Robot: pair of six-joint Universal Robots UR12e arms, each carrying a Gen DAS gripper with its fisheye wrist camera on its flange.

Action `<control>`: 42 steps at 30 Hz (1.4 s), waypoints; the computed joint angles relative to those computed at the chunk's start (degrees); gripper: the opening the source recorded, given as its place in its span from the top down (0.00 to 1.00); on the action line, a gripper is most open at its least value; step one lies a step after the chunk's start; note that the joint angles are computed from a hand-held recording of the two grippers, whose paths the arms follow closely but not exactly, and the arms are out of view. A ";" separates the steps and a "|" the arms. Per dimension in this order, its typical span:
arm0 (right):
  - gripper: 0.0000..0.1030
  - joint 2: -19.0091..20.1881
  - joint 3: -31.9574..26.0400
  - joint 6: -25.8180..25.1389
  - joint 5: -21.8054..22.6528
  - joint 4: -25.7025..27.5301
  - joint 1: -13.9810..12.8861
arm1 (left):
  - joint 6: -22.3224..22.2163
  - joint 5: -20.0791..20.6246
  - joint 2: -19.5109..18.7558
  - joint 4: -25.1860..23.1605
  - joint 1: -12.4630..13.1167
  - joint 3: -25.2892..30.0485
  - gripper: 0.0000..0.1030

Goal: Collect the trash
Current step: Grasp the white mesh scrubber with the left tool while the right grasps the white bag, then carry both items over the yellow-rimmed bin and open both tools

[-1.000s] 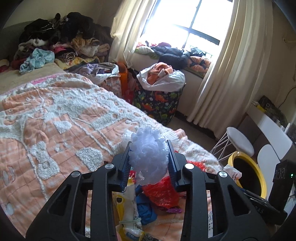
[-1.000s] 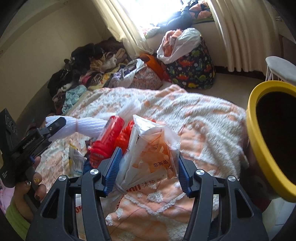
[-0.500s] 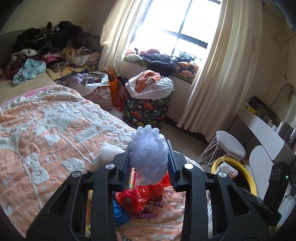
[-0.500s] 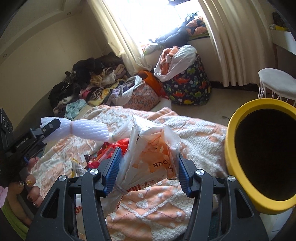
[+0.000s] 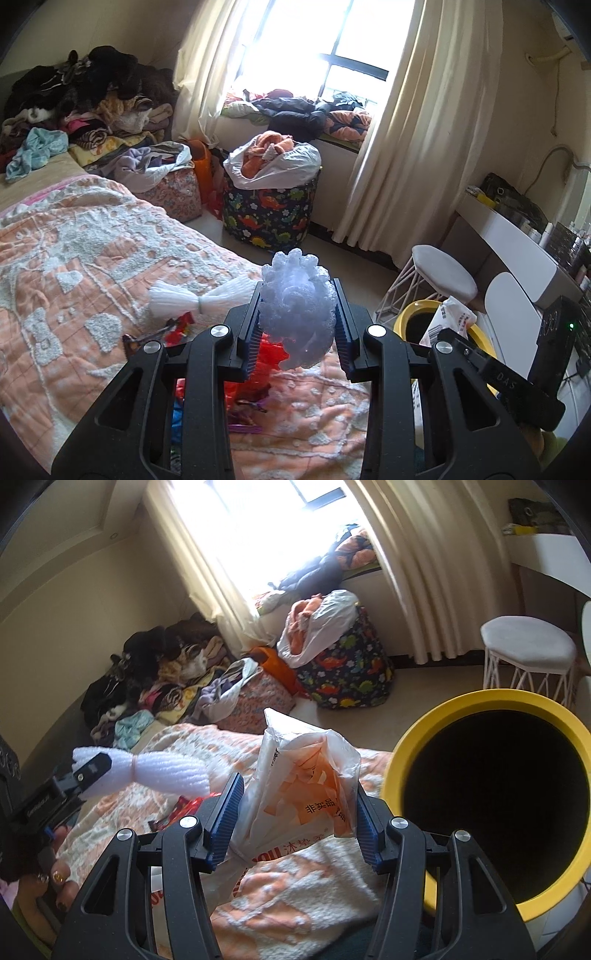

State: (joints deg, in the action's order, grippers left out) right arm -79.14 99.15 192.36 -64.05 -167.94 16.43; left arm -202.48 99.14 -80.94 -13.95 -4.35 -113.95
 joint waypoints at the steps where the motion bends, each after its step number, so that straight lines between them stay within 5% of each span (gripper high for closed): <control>1: 0.48 0.04 0.12 0.26 -0.03 -0.22 -0.29 | 0.12 -0.07 -0.23 -0.04 -0.19 0.20 0.74; 42: 0.46 0.28 1.31 9.16 -12.52 -1.09 -7.88 | 8.89 -7.49 -12.97 -0.49 -8.04 10.64 0.74</control>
